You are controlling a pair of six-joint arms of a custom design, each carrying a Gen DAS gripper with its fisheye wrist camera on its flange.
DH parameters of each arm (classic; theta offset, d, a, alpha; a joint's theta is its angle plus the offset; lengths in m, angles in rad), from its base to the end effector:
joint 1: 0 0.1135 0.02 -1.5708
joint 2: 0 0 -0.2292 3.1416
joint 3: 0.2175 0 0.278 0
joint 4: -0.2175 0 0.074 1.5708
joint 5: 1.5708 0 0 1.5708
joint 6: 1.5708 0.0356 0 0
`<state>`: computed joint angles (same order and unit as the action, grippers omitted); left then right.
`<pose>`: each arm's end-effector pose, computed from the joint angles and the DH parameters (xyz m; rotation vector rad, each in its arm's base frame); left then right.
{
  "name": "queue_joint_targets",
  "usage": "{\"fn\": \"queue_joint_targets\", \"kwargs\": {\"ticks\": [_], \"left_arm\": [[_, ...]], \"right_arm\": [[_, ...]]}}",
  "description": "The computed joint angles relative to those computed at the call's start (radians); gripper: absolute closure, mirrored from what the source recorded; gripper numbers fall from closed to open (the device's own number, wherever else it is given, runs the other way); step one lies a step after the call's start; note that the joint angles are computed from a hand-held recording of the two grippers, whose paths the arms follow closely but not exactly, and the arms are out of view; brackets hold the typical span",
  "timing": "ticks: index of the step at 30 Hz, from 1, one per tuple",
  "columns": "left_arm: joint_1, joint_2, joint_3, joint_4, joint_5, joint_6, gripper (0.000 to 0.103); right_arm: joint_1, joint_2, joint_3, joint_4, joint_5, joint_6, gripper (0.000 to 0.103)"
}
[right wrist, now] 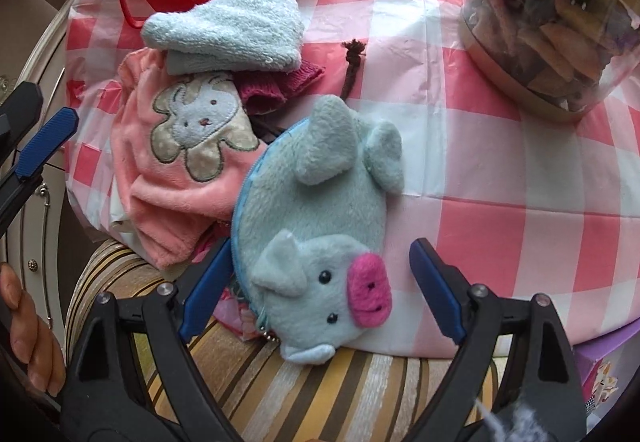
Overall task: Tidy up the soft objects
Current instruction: 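Grasp the light blue pig plush with the right tool while the left tool grasps the blue towel sock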
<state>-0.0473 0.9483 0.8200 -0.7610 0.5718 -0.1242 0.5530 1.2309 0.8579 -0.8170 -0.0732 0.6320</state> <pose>0.2276 -0.0301 0.2438 0.1580 2.4121 -0.7772 0.2190 0.1382 0.1849 0.0921 2.8387 0.3919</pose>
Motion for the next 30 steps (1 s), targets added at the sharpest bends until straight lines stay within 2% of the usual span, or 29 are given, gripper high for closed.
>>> {"fn": "queue_joint_targets", "kwargs": {"ticks": [1, 3, 6, 11, 15, 22, 30], "left_arm": [[0.003, 0.005, -0.001, 0.003, 0.002, 0.001, 0.044], [0.007, 0.015, -0.001, 0.006, 0.004, 0.004, 0.044], [0.005, 0.020, -0.002, 0.011, -0.007, 0.005, 0.044], [-0.020, 0.037, 0.008, 0.015, -0.051, 0.013, 0.044], [-0.070, 0.073, 0.047, 0.018, -0.125, 0.020, 0.044], [-0.214, 0.184, 0.142, 0.042, -0.327, 0.049, 0.043], [-0.402, 0.393, 0.301, 0.092, -0.616, 0.106, 0.032]], "right_arm": [[0.000, 0.006, -0.001, 0.004, 0.005, -0.001, 0.015], [0.003, 0.004, -0.008, 0.014, 0.013, -0.006, 0.030], [0.014, -0.015, -0.020, 0.008, 0.045, -0.002, 0.046], [0.008, -0.096, -0.078, 0.010, 0.064, 0.001, 0.058], [-0.021, -0.202, -0.123, -0.019, 0.101, -0.006, 0.059], [-0.029, -0.339, -0.150, -0.082, 0.221, 0.007, 0.060], [-0.049, -0.429, -0.178, -0.109, 0.287, -0.006, 0.060]]}}
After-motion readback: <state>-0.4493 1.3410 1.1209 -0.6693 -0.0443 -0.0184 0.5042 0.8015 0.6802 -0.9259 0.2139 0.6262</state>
